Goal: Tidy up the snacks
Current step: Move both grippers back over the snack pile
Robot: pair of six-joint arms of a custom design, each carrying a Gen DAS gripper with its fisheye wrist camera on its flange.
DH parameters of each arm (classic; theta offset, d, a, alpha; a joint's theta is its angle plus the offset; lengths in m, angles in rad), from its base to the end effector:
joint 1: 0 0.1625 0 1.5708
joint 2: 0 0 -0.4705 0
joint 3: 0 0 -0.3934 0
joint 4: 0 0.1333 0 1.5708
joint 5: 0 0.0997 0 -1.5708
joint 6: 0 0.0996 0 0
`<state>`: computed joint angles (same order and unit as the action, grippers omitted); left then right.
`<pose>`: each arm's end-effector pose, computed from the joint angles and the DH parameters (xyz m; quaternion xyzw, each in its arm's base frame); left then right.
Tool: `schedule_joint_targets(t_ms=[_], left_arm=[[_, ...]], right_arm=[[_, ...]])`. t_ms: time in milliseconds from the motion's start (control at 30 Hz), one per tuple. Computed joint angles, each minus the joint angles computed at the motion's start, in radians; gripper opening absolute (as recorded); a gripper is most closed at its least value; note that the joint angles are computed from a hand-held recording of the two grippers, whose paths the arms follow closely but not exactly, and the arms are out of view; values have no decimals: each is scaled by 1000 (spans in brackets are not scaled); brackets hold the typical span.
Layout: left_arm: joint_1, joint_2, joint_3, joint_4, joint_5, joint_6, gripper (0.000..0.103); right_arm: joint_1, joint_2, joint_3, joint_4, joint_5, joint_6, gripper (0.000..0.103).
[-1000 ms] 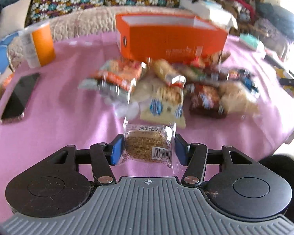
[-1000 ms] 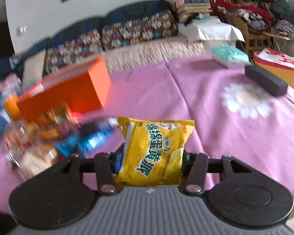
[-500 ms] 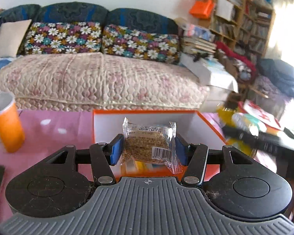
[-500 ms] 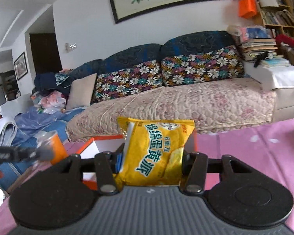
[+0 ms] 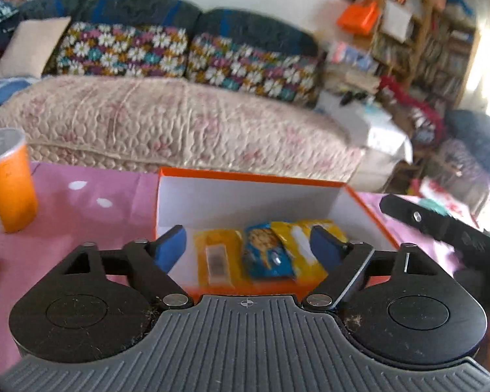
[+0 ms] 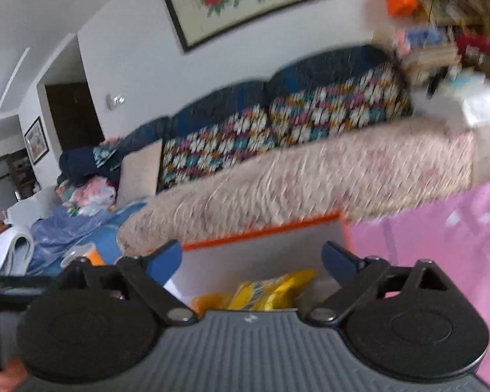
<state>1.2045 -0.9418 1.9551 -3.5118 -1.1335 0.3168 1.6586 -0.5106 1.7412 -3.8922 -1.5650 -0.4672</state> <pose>-0.0571 -0.6389 0.2348 0.2010 0.8551 -0.4414 0.1831 0.1927 -0.6618 0.0640 0.2357 -0.8218 0.5099 0.0954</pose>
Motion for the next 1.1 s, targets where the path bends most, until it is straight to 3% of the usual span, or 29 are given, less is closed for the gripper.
schedule_joint_targets(t_ms=[200,400,500,567,700,933,967,1033,1100], left_arm=[[-31,-115,305,-148,21,-81,61],[-77,-92,538,-302,135,-167,61],[-96,-59,586,-338,173,-156,61],[-106,-47,592,-325,171,-158,61],[-119,-30,569,-291,94,-170,61],[-164,63,429,-192,51,-90,63],[-170,81,403,-165,73,-86,60],[-169,104,350,-74,92,-67,31],[-166,111,332,-36,99,-67,29]], right_arm=[[-15,-79,167,-60,-40,-25,95],[-49,-137,353,-134,-121,-120,94],[-87,-157,450,-183,-159,-120,94],[-117,-168,508,-214,-178,-110,94],[-158,-174,568,-265,-225,-113,94],[-189,-203,584,-273,-182,-51,94],[-187,-206,582,-267,-173,-48,94],[-180,-208,578,-263,-164,-61,94],[-170,-206,574,-261,-171,-79,94]])
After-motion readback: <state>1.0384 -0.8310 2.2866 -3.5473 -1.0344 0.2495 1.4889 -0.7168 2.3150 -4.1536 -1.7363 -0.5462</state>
